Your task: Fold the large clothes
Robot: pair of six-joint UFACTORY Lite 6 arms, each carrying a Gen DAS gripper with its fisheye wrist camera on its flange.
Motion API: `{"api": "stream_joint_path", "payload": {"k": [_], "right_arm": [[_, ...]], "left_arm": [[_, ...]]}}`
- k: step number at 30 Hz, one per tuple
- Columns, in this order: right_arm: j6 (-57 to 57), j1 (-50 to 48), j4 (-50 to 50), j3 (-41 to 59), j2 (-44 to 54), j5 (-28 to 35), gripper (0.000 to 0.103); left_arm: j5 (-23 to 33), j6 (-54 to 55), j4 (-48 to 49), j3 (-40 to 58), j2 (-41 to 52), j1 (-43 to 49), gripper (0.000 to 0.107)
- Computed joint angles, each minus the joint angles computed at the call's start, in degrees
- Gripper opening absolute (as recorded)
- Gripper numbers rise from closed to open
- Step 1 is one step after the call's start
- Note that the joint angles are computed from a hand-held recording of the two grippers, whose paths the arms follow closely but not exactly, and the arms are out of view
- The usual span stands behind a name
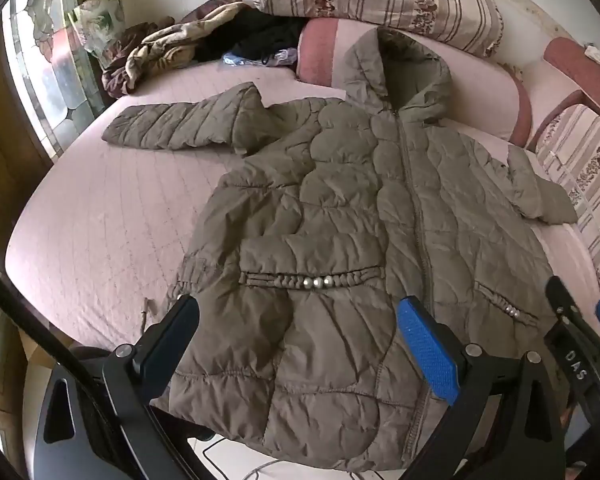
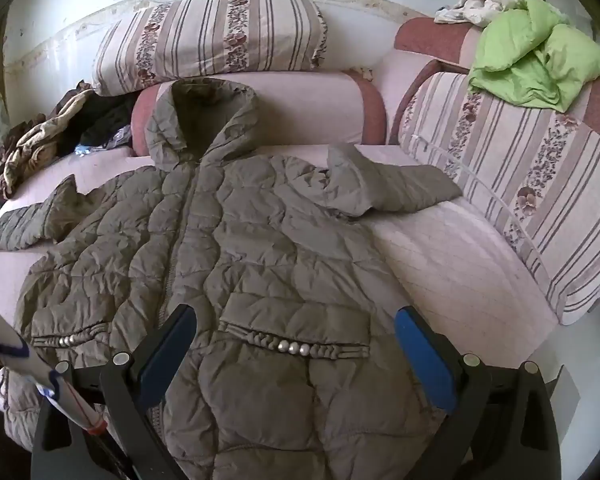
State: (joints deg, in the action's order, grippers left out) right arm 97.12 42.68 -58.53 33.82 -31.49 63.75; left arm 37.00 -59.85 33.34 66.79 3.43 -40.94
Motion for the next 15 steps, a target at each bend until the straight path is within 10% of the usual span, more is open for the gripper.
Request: {"api": "stream_joint_path", "payload": {"k": [15], "right_arm": [[-0.5, -2.3, 2.4, -0.1, 1.0, -2.5, 0.101]], "left_arm": [[-0.2, -2.6, 0.0, -1.6, -1.5, 0.7, 0.097]]}}
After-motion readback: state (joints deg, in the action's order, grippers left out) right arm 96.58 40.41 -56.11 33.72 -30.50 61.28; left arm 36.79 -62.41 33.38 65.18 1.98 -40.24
